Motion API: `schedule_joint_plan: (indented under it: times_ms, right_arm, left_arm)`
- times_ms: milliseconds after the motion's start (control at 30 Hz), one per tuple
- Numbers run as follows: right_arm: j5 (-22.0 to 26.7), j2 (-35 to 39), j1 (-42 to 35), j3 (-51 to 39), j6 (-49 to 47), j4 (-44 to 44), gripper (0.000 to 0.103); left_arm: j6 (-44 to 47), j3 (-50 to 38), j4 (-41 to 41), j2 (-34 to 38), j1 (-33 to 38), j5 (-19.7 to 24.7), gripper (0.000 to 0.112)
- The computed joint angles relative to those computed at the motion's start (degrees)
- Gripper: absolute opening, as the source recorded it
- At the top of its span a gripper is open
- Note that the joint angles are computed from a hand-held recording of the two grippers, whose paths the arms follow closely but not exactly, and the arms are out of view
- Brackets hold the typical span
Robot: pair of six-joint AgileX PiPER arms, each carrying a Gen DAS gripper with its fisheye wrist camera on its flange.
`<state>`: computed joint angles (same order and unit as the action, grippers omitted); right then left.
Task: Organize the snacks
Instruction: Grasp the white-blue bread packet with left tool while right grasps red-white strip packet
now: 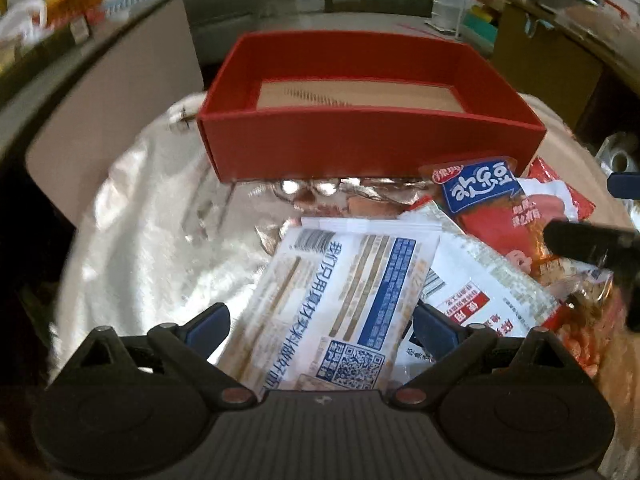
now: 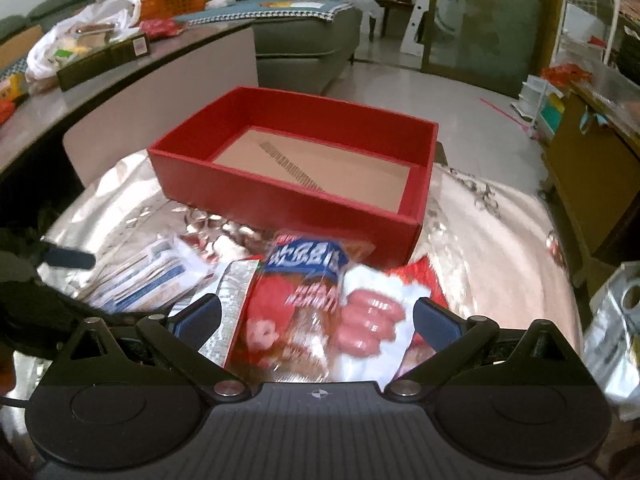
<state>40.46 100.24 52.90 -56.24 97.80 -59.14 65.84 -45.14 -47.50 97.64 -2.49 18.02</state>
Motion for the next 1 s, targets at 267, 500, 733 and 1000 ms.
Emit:
schedule_joint_plan:
  times_ms: [267, 500, 733, 1000]
  right_arm:
    - [-4.29, -0.57, -4.88, -0.12, -4.48, 4.07, 0.097]
    - [-7.5, -0.39, -3.53, -2.91, -7.53, 5.99, 0.08]
    - [-8.93, 8.01, -2.93, -11.91, -24.3, 19.57, 0.069]
    - [-0.3, 17.68, -4.29, -25.5, -42.76, 30.01, 0.067]
  left_arm:
    - [2.27, -2.5, -2.86, 2.29, 3.28, 5.02, 0.083]
    - [5.52, -2.51, -3.9, -1.13, 7.46, 10.43, 0.042]
    - [3.48, -4.44, -3.63, -0.31, 10.24, 12.89, 0.037]
    - [-8.73, -9.73, 5.31, 5.02, 9.76, 12.96, 0.078]
